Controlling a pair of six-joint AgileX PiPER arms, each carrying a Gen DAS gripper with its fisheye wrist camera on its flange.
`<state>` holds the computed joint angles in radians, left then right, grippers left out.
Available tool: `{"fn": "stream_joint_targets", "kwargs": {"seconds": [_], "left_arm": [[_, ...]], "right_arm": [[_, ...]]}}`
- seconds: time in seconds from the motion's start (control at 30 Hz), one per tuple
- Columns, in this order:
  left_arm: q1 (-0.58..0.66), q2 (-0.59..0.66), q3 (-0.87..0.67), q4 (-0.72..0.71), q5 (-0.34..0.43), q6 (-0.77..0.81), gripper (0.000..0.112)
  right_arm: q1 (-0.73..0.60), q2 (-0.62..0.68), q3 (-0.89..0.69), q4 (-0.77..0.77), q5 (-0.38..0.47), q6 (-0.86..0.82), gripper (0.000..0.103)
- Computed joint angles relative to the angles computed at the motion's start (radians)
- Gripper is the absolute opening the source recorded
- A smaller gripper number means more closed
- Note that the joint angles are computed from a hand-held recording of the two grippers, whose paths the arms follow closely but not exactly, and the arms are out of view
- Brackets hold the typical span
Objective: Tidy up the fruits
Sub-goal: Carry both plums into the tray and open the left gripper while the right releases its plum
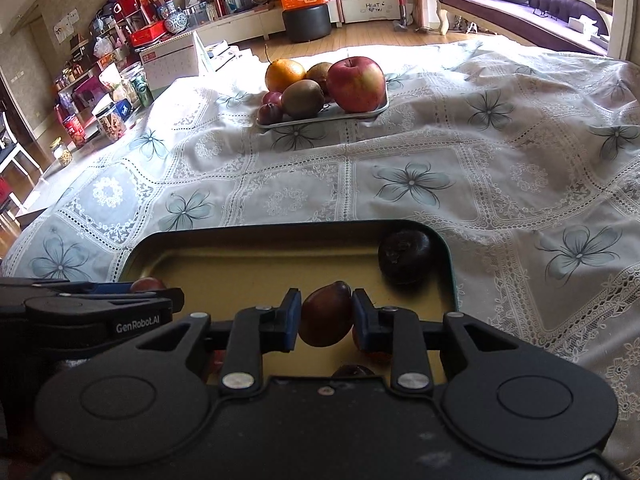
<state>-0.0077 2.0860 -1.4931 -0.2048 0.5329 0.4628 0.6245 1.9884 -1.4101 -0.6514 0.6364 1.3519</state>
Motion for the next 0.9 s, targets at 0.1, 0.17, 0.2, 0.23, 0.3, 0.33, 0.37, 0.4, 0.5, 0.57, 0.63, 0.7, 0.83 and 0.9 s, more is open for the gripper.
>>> {"fn": "stream_joint_targets", "kwargs": {"seconds": [0.1, 0.17, 0.2, 0.23, 0.3, 0.33, 0.37, 0.4, 0.5, 0.57, 0.63, 0.7, 0.83, 0.9], "left_arm": [[0.001, -0.005, -0.003, -0.008, 0.001, 0.007, 0.049], [0.002, -0.008, -0.001, -0.007, 0.000, 0.005, 0.049], [0.002, -0.010, 0.002, -0.005, -0.001, 0.002, 0.049], [0.003, -0.012, 0.004, -0.008, -0.001, 0.004, 0.049], [0.006, -0.014, 0.008, -0.012, 0.003, 0.005, 0.049], [0.007, -0.016, 0.011, -0.015, 0.006, 0.005, 0.049], [0.009, -0.021, 0.016, -0.018, 0.006, 0.006, 0.049], [0.011, -0.027, 0.027, -0.023, 0.001, 0.011, 0.049], [0.013, -0.057, 0.071, -0.031, -0.029, 0.025, 0.049], [0.018, -0.079, 0.099, -0.048, -0.043, 0.044, 0.049], [0.022, -0.096, 0.120, -0.065, -0.051, 0.063, 0.049], [0.025, -0.110, 0.137, -0.085, -0.056, 0.084, 0.049], [0.028, -0.131, 0.164, -0.107, -0.070, 0.110, 0.049], [0.029, -0.132, 0.166, -0.114, -0.066, 0.115, 0.049]], "right_arm": [[0.001, 0.000, -0.004, -0.006, -0.001, 0.002, 0.024], [0.000, -0.001, -0.006, -0.007, -0.001, -0.002, 0.024], [0.000, -0.001, -0.007, -0.006, 0.000, -0.001, 0.024], [0.001, -0.001, -0.007, -0.004, 0.000, -0.004, 0.024], [0.002, -0.001, -0.006, 0.001, -0.001, -0.010, 0.024], [0.004, 0.000, -0.006, 0.003, 0.000, -0.014, 0.024], [0.005, 0.002, -0.007, 0.005, 0.000, -0.017, 0.024], [0.006, 0.002, -0.007, 0.009, 0.002, -0.020, 0.024], [0.007, 0.004, -0.009, 0.019, 0.006, -0.032, 0.024], [0.011, 0.001, -0.007, 0.018, 0.013, -0.033, 0.024], [0.015, -0.005, -0.002, 0.015, 0.023, -0.028, 0.024], [0.018, -0.013, 0.006, 0.016, 0.032, -0.027, 0.024], [0.020, -0.028, 0.020, 0.011, 0.053, -0.026, 0.024], [0.019, -0.037, 0.030, 0.008, 0.064, -0.024, 0.024]]}}
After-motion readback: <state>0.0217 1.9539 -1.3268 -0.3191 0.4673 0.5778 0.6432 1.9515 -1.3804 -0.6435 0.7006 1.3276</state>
